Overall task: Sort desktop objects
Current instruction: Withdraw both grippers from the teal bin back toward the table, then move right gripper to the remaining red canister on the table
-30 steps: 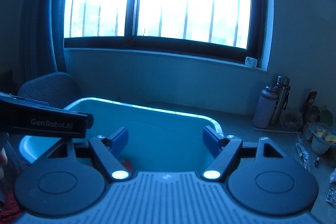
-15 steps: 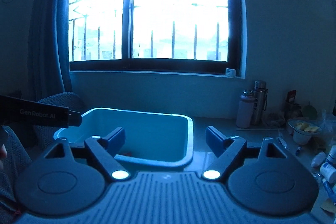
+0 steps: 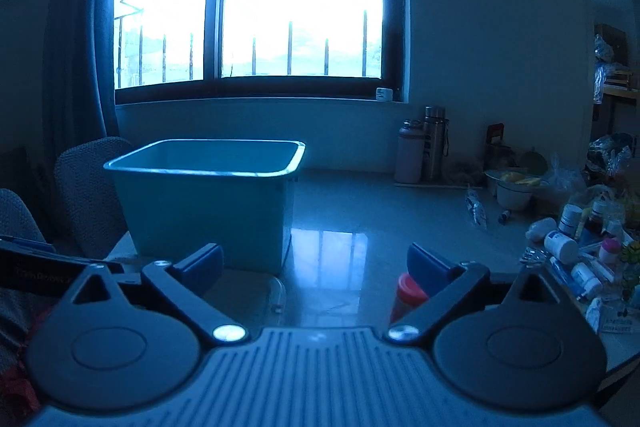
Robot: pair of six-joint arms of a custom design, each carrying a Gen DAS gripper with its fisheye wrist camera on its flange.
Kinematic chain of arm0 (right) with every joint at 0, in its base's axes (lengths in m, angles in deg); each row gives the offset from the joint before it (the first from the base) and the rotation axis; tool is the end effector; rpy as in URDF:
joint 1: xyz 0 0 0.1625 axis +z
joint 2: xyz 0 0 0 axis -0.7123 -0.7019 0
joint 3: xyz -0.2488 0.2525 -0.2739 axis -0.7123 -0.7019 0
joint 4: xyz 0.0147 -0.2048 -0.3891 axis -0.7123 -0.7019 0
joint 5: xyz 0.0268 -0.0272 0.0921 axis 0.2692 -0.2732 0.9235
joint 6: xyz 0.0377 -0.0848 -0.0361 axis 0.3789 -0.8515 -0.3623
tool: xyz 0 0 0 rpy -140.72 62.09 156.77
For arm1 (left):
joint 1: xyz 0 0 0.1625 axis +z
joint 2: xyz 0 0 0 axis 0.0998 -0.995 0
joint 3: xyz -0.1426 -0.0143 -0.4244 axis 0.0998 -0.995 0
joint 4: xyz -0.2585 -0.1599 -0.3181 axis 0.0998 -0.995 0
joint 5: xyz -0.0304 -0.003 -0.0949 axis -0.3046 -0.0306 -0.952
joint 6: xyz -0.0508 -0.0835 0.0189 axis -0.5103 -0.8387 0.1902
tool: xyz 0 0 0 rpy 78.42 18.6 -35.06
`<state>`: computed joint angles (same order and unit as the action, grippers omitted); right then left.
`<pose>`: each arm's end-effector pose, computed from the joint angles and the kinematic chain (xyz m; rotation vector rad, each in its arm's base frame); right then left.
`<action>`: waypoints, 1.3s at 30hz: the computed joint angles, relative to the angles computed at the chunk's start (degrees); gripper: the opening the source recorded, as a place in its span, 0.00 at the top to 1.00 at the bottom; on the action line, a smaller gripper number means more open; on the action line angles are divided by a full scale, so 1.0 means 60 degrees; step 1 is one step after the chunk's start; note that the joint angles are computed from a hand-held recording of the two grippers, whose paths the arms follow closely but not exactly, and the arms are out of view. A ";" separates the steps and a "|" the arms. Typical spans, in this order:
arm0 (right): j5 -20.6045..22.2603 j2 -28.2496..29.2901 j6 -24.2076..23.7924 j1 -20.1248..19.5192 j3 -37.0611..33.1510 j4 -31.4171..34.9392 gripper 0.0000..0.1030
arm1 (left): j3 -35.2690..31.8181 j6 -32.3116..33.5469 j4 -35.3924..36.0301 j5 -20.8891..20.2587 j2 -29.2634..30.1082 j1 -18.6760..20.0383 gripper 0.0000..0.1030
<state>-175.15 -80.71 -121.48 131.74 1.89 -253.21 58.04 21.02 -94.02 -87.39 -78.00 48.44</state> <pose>0.0581 -0.7899 0.3296 0.4246 -1.8702 1.5028 -0.3862 -0.8740 0.0192 0.7331 2.2719 -1.0401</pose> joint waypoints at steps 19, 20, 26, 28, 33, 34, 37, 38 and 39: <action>-0.0247 -0.0312 0.0686 -0.0838 0.2220 -0.1529 0.04 | 0.3460 -0.0117 -0.1934 0.0628 -0.1025 0.0032 0.09; -0.0270 -0.0294 0.0741 -0.0861 0.2216 -0.1544 0.04 | 0.3456 -0.0031 -0.1946 0.0611 -0.1008 0.0031 0.09; -0.0380 -0.0147 0.0962 -0.0972 0.2044 -0.1712 0.04 | 0.3058 -0.0196 -0.1647 0.0437 -0.0785 0.0039 0.09; -0.0400 -0.0075 0.0945 -0.1016 0.1913 -0.1766 0.04 | 0.2760 -0.0521 -0.1386 0.0367 -0.0641 0.0039 0.09; -0.0322 0.0065 0.1177 -0.1129 0.1489 -0.1642 0.04 | 0.2080 -0.1024 -0.0908 0.0323 -0.0244 0.0023 0.09; -0.0297 0.0104 0.1120 -0.1141 0.1415 -0.1626 0.04 | 0.1954 -0.1225 -0.0718 0.0305 -0.0184 0.0025 0.09; -0.0199 0.0215 0.1069 -0.1182 0.1210 -0.1610 0.04 | 0.1643 -0.1503 -0.0545 0.0241 0.0006 0.0024 0.09; -0.0193 0.0259 0.1083 -0.1195 0.1135 -0.1608 0.04 | 0.1555 -0.1453 -0.0596 0.0207 0.0072 0.0020 0.09; -0.0213 0.0311 0.1077 -0.1208 0.1044 -0.1589 0.04 | 0.1396 -0.1381 -0.0545 0.0253 0.0174 0.0009 0.09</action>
<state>-176.43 -78.85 -115.02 124.50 8.15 -262.74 66.41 12.74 -97.29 -85.87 -76.96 48.50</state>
